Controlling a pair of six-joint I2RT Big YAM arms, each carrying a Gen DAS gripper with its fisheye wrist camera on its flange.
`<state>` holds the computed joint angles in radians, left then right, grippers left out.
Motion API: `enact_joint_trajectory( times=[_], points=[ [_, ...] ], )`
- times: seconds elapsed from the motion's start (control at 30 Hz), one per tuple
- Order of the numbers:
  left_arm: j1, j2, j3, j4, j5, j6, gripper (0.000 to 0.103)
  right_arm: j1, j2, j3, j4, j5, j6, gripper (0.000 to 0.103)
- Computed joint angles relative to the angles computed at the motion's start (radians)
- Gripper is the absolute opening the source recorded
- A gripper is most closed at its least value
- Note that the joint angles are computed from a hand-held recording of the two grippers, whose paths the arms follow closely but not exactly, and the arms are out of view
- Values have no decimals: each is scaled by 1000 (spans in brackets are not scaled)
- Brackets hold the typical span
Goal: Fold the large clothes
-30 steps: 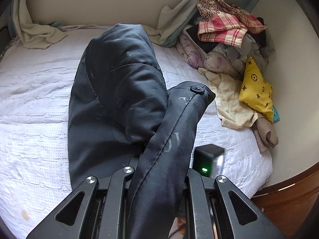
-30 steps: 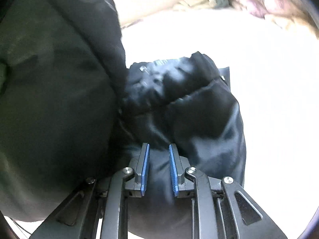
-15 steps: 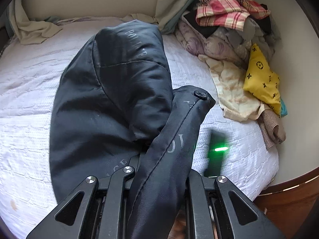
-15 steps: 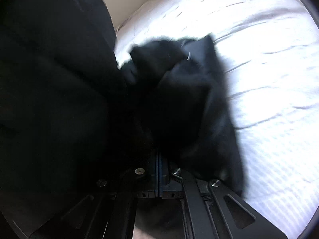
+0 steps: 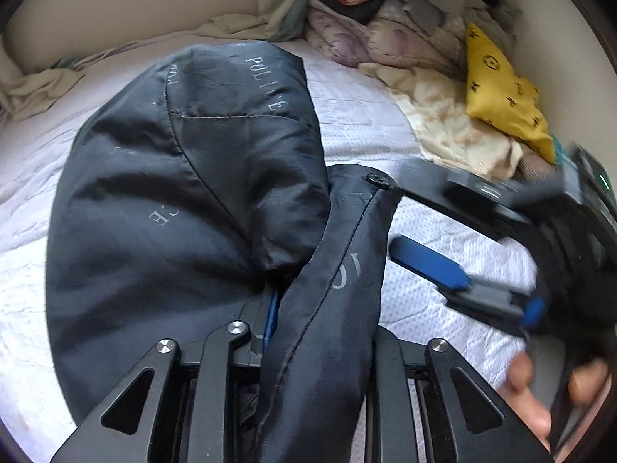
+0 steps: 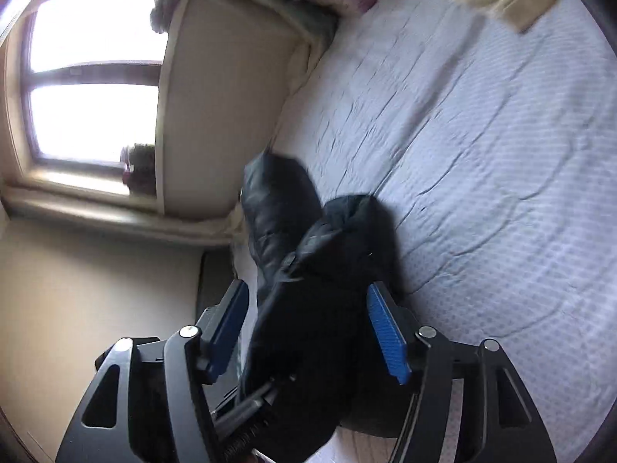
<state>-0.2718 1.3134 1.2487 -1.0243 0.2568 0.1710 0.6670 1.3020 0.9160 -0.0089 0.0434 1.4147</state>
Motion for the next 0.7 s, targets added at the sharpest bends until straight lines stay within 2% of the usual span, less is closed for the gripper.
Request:
enact_joint_trajectory(
  times=[0.07,0.13,0.2,0.3,0.37,0.47,0.57,0.6,0.7],
  points=[
    [12,-4,-8,3,28,25,32,-52,48,47,-31,-88,-43,63],
    [27,-6,-13,-3,58,59,34,-60,60,42,-27,-134,-60,63],
    [37,-3,-13,-13,78,93,37,-85,133,109,-25,-187,-86,64],
    [46,3,-13,-30,107,147,45,-94,154,130,-43,-225,-137,64],
    [49,6,-12,-41,126,183,55,-101,174,150,-56,-248,-162,64],
    [49,14,-5,-56,137,215,58,-99,201,182,-99,-265,-172,64],
    [61,24,10,-86,170,249,65,-100,206,186,-115,-290,-157,57],
    [65,25,16,-102,178,264,67,-102,214,187,-109,-300,-157,51],
    [79,27,47,-168,185,310,68,-98,240,208,-118,-295,-175,43]
  ],
)
